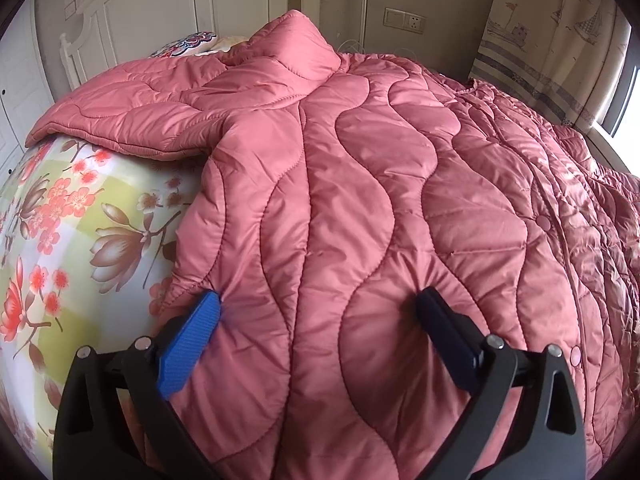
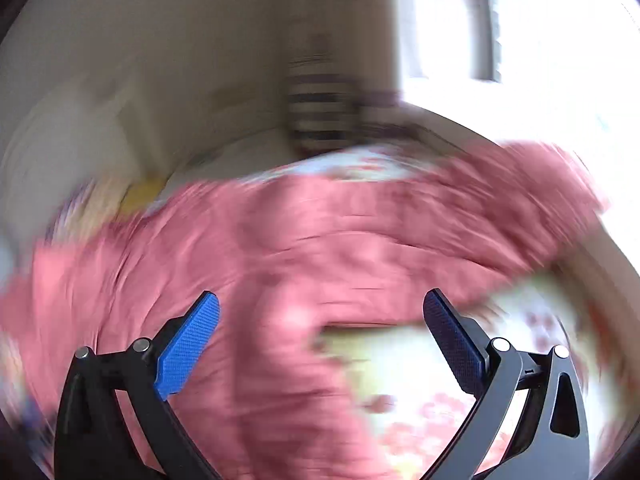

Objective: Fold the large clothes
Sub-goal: 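Grasp the coat sleeve with the right tool and fold it across the coat body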

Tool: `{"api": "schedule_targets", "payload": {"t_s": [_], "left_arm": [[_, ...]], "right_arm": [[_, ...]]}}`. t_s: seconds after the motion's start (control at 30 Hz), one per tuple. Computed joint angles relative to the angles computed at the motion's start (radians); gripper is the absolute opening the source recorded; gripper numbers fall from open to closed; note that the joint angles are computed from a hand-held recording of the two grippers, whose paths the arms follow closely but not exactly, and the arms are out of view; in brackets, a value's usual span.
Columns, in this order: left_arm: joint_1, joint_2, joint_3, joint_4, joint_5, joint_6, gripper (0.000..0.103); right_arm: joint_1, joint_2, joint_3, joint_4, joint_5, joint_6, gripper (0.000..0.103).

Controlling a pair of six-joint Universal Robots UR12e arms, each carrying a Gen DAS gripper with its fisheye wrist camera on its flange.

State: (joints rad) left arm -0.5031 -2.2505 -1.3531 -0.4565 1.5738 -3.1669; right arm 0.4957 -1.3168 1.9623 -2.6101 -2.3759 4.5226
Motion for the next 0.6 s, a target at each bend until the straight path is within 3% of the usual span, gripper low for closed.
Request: {"api": "schedule_targets", "payload": {"t_s": [0.07, 0.1, 0.23, 0.27, 0.3, 0.33, 0.37, 0.4, 0.43, 0.47, 0.53, 0.6], "left_arm": [[-0.002, -0.001, 0.002, -0.001, 0.003, 0.003, 0.100], [-0.002, -0.002, 0.003, -0.002, 0.002, 0.004, 0.100], [-0.003, -0.002, 0.004, -0.003, 0.002, 0.004, 0.100], [-0.002, -0.002, 0.004, -0.003, 0.002, 0.003, 0.100], [-0.003, -0.002, 0.004, -0.003, 0.002, 0.003, 0.100], [-0.003, -0.002, 0.004, -0.003, 0.002, 0.003, 0.100], [-0.003, -0.002, 0.004, -0.003, 0.003, 0.004, 0.100], [-0.003, -0.002, 0.004, -0.004, 0.004, 0.005, 0.100], [-0.003, -0.003, 0.005, -0.005, 0.006, 0.006, 0.100], [-0.004, -0.003, 0.006, -0.006, 0.008, 0.007, 0.100], [-0.005, -0.005, 0.009, -0.008, 0.012, 0.009, 0.100], [-0.006, -0.007, 0.012, -0.008, 0.015, 0.011, 0.100]], "right_arm": [[-0.031, -0.056, 0.064, 0.072, 0.017, 0.209, 0.098], [-0.048, -0.073, 0.082, 0.111, 0.031, 0.274, 0.098], [-0.133, -0.108, 0.128, 0.202, 0.100, 0.375, 0.098], [-0.151, -0.114, 0.148, 0.181, 0.114, 0.389, 0.096], [-0.167, -0.119, 0.164, 0.152, 0.108, 0.392, 0.087], [-0.173, -0.120, 0.172, 0.139, 0.082, 0.394, 0.078], [-0.177, -0.122, 0.169, 0.152, 0.050, 0.385, 0.058], [-0.175, -0.121, 0.152, 0.192, 0.013, 0.370, 0.037], [-0.163, -0.113, 0.115, 0.274, -0.048, 0.363, 0.028], [-0.144, -0.097, 0.069, 0.364, -0.132, 0.341, 0.020], [-0.103, -0.048, -0.039, 0.523, -0.305, 0.238, 0.019], [-0.057, 0.029, -0.151, 0.573, -0.461, 0.041, 0.019]]}}
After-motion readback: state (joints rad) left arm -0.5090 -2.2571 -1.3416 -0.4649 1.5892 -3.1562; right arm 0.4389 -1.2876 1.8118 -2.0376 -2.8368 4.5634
